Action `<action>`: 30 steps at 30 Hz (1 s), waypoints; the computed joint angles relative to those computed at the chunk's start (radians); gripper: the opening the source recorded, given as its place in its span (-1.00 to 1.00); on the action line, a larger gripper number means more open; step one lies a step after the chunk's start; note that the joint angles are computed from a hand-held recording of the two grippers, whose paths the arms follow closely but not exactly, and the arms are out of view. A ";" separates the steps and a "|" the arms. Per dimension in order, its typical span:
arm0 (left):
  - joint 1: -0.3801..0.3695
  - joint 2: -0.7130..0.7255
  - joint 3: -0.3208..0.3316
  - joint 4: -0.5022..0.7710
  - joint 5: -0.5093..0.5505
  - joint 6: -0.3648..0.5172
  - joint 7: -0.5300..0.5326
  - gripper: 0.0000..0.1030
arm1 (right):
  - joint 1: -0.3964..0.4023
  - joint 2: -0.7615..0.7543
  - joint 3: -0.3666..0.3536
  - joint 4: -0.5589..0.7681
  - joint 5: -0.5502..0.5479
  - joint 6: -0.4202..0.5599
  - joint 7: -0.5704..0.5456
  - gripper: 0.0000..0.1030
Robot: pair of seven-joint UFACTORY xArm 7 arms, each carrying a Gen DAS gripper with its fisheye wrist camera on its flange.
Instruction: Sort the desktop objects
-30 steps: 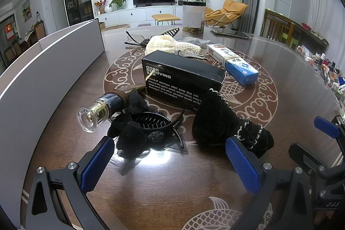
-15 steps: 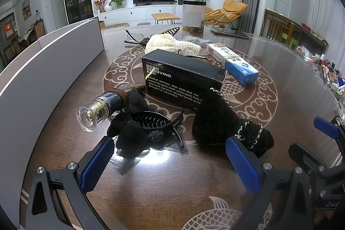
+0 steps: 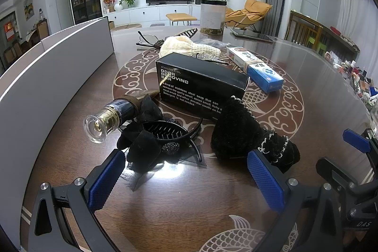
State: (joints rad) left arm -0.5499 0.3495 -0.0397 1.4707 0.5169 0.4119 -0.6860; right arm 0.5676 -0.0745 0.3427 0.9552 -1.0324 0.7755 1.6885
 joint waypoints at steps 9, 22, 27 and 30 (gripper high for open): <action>0.004 -0.005 -0.005 -0.007 -0.016 -0.001 0.007 1.00 | 0.000 0.000 0.000 0.000 0.000 -0.001 0.000 1.00; 0.013 -0.005 -0.009 -0.008 -0.041 -0.004 0.026 1.00 | -0.001 -0.001 0.000 -0.001 0.001 -0.002 -0.001 1.00; 0.012 -0.005 -0.008 -0.007 -0.041 -0.004 0.025 1.00 | -0.001 -0.002 0.000 -0.002 0.001 -0.002 -0.001 1.00; 0.012 -0.005 -0.008 -0.007 -0.043 -0.003 0.025 1.00 | -0.002 -0.002 0.000 -0.003 0.001 -0.003 -0.001 1.00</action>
State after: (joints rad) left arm -0.5383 0.3448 -0.0479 1.4636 0.4739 0.4092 -0.6606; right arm 0.5660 -0.0769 0.3427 0.9527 -1.0310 0.7726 1.6877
